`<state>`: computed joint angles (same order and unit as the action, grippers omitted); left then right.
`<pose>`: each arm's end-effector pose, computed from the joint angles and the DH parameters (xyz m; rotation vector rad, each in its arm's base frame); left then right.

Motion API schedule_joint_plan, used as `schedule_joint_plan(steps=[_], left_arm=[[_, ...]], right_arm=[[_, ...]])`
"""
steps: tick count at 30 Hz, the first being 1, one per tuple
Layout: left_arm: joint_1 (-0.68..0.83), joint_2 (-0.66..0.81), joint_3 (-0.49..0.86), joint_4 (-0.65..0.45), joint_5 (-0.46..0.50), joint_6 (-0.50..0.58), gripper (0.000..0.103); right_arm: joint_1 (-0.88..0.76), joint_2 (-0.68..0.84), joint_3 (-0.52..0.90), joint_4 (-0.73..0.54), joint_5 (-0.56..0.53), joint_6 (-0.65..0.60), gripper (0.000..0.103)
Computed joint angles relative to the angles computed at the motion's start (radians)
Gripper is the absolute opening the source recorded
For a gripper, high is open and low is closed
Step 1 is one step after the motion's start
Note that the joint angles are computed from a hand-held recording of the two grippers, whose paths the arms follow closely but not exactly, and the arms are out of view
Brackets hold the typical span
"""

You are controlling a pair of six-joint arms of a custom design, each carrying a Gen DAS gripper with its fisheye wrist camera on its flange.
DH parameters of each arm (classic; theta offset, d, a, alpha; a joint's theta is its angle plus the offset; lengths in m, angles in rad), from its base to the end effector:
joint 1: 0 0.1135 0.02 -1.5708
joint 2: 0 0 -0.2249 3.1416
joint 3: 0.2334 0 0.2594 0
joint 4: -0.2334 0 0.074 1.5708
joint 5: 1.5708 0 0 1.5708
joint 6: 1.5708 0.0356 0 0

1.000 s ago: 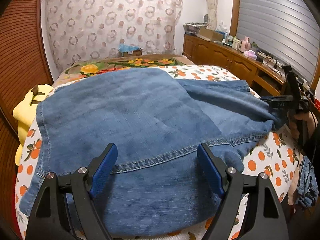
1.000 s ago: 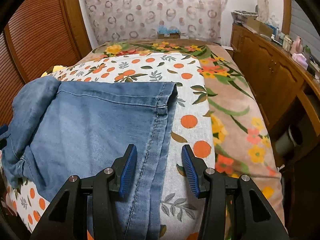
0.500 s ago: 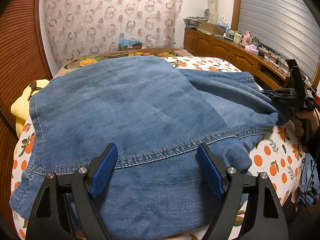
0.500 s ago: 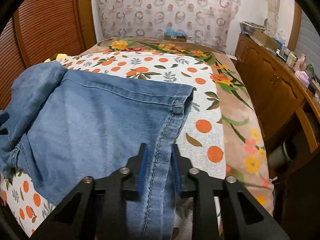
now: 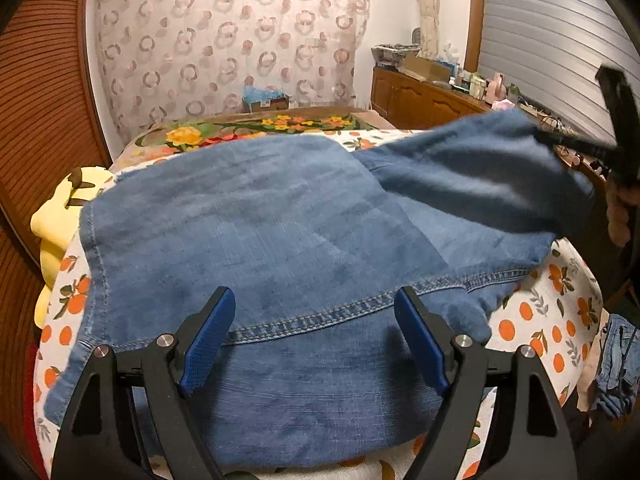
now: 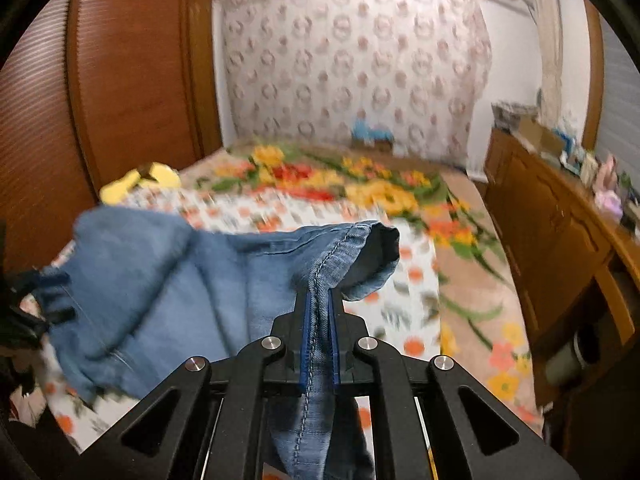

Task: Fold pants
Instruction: 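Move the right tool to the jeans hem and grasp it, then lift the hem and fold it back over the jeans with the right tool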

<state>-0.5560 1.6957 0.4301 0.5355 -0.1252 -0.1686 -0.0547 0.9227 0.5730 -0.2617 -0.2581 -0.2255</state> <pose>0.2253 -0.1348 0.0411 0.3801 2.2732 -0.2300 0.2308 -0.0035 0.2005 -0.3290 2.1364 0.1205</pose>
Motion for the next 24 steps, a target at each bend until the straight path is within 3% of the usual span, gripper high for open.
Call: schedule_joint_plan(steps=[13,24], left_arm=[[0.015,-0.222,-0.086,-0.069,-0.017,0.019,0.082],[0.107,-0.415,-0.185,-0.133,0.014,0.047,0.082]], right_arm=[[0.145,-0.066,0.083,-0.053,-0.003,-0.009,0.007],[0.24,0.132,0.227,0.012,-0.114,-0.055,0.006]])
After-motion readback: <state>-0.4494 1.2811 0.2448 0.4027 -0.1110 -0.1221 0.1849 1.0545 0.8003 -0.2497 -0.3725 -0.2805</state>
